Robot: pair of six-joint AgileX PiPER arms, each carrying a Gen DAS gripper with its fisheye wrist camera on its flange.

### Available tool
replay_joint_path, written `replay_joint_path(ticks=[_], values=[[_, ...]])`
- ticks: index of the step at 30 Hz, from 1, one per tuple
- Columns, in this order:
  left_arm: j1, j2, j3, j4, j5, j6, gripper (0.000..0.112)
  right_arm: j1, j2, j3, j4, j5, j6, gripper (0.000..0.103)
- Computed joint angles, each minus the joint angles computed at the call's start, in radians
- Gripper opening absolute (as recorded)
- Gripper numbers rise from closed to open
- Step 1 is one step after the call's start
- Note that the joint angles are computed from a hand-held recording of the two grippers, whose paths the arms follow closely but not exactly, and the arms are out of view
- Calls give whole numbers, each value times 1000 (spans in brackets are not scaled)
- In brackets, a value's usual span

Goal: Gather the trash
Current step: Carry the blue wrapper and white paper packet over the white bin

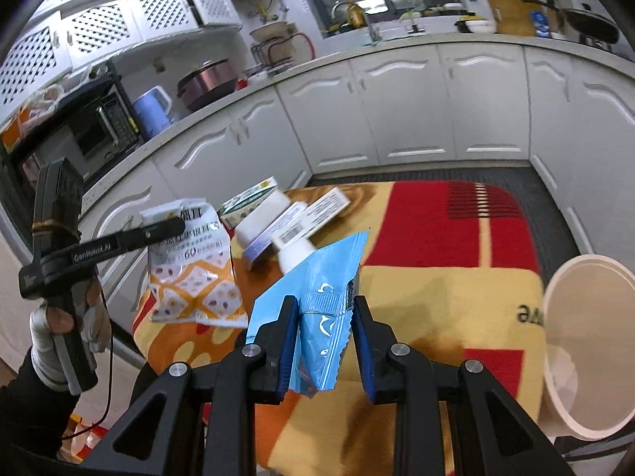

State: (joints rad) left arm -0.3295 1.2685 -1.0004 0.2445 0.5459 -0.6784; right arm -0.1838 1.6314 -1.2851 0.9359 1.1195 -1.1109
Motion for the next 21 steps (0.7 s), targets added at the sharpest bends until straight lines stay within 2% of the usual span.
replay_joint_path(ticks=[5, 21], values=[[-80, 57, -48, 89, 17, -87, 11, -42, 9, -20, 8, 23, -4, 26], [-227, 235, -233, 173, 68, -162, 11, -159, 59, -76, 12, 36, -20, 26]])
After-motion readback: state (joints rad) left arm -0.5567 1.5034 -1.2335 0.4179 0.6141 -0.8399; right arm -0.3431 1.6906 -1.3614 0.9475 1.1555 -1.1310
